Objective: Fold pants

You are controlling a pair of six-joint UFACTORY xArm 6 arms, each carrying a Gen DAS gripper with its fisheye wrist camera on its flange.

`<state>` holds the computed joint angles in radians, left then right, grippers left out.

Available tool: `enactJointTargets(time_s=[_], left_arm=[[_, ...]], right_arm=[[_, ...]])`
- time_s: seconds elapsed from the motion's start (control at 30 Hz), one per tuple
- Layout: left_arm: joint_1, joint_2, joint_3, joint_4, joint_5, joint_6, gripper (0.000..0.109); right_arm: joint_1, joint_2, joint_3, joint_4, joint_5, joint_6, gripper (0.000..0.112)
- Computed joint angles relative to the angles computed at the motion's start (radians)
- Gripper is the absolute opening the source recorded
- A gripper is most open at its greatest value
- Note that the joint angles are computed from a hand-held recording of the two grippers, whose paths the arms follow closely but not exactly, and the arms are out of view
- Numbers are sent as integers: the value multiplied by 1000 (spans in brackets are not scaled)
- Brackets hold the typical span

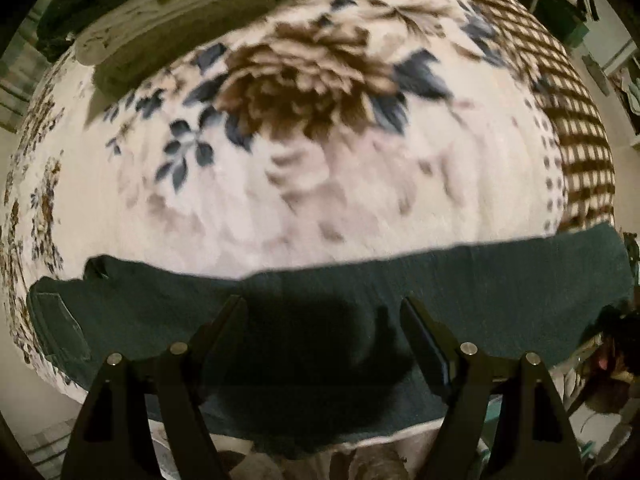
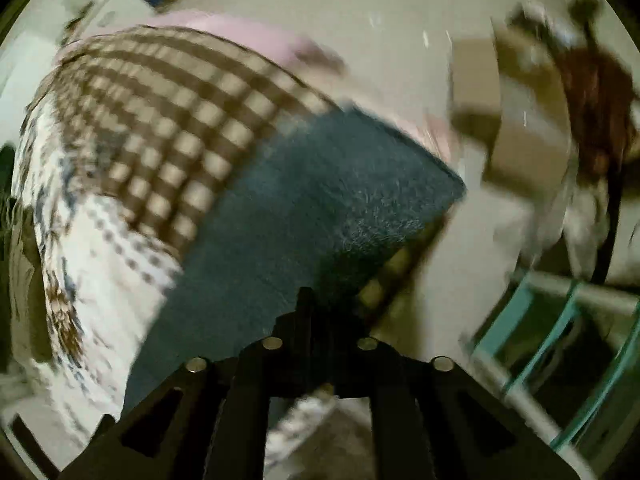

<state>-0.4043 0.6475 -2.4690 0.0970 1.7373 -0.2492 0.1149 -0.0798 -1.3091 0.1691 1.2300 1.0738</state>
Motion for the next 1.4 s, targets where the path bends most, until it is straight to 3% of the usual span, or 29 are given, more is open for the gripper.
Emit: enactJointTargets(time_s=[0.13, 0.3, 0.33, 0.4, 0.6, 0.73, 0.87, 0.97, 1.0, 1.03, 1.1, 1.27, 1.33, 1.4], left_arm=[[-22, -94, 151, -6, -64, -10, 77], [-44, -150, 242, -15, -102, -27, 77], [-49, -153, 243, -11, -101, -31, 77], [-55, -185, 294, -12, -122, -45, 77], [-74, -255, 397, -4, -165, -77, 77], [-55, -333, 495, 0, -199, -80, 77], [-43, -396, 594, -5, -223, -109, 77], [-27, -466, 695, -16, -254, -129, 77], [-15, -501, 738, -24, -267, -136, 77], [-4, -525, 768, -28, -276, -136, 77], [43, -609, 861, -53, -291, -138, 77], [225, -795, 1046, -66, -294, -110, 77], [319, -854, 1099, -51, -283, -75, 77], [464, -908, 1149, -35, -276, -18, 77]], right_arm=[[-23, -158, 212, 43, -158, 59, 36], [-60, -216, 347, 87, -338, 100, 36], [-65, -203, 336, 51, -348, 110, 25], [-59, -164, 277, -36, -331, 116, 8], [13, -118, 100, -234, -299, 34, 6], [46, -127, 71, -324, -302, 4, 6], [5, -98, 142, -224, -245, -57, 7], [-32, -66, 155, -91, -183, -83, 19], [-29, -73, 156, -82, -187, -68, 28], [-19, -74, 140, -81, -172, -65, 46], [16, -72, 106, -61, -157, -59, 62], [204, 70, -98, 96, -65, -113, 63], [302, 132, -158, 187, -94, -121, 62], [393, 213, -230, 256, -135, -103, 63]])
